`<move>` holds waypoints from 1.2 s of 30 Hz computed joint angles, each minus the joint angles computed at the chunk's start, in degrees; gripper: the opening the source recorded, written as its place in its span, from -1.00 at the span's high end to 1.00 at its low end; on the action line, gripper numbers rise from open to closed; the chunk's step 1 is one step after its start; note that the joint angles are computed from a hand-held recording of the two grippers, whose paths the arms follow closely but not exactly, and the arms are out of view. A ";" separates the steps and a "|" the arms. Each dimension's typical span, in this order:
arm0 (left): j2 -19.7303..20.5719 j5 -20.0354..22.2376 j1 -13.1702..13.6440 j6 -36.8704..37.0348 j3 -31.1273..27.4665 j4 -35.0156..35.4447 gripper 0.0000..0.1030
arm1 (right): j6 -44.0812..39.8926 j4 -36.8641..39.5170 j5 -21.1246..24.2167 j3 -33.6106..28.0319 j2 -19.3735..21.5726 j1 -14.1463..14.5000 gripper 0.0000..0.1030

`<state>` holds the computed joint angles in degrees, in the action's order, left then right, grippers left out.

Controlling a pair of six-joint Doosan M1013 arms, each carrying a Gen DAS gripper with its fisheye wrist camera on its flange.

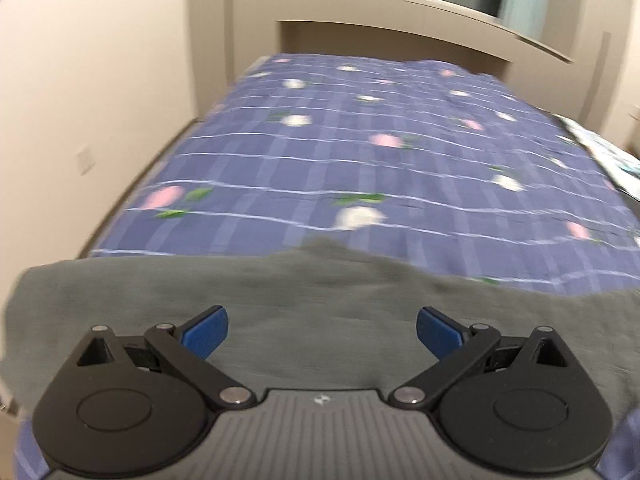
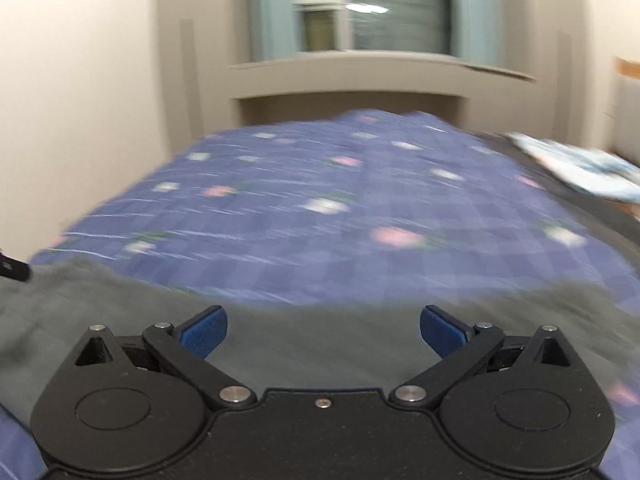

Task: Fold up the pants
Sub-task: 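Grasp the pant leg end again with the right gripper and lift it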

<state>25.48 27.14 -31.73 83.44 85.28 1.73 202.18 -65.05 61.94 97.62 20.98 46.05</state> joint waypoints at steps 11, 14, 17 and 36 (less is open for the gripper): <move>2.06 2.77 -6.92 10.04 -1.80 -10.47 -0.99 | 19.84 2.53 0.42 16.81 -10.71 1.18 -0.99; 2.93 4.19 -7.96 11.04 -2.40 -11.82 -0.99 | 27.15 -1.28 -6.84 20.57 -12.26 -1.27 -0.99; 4.28 6.57 -9.08 7.95 -3.78 -7.85 -0.99 | 33.80 -8.07 -11.11 23.37 -13.07 -2.73 -0.99; 4.30 9.65 -8.51 5.31 -6.35 -6.99 -0.99 | 43.44 -11.55 -2.86 21.89 -12.45 -2.76 0.57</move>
<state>29.77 36.79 -40.24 88.76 78.93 -5.26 245.62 -76.60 59.08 119.50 8.53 43.29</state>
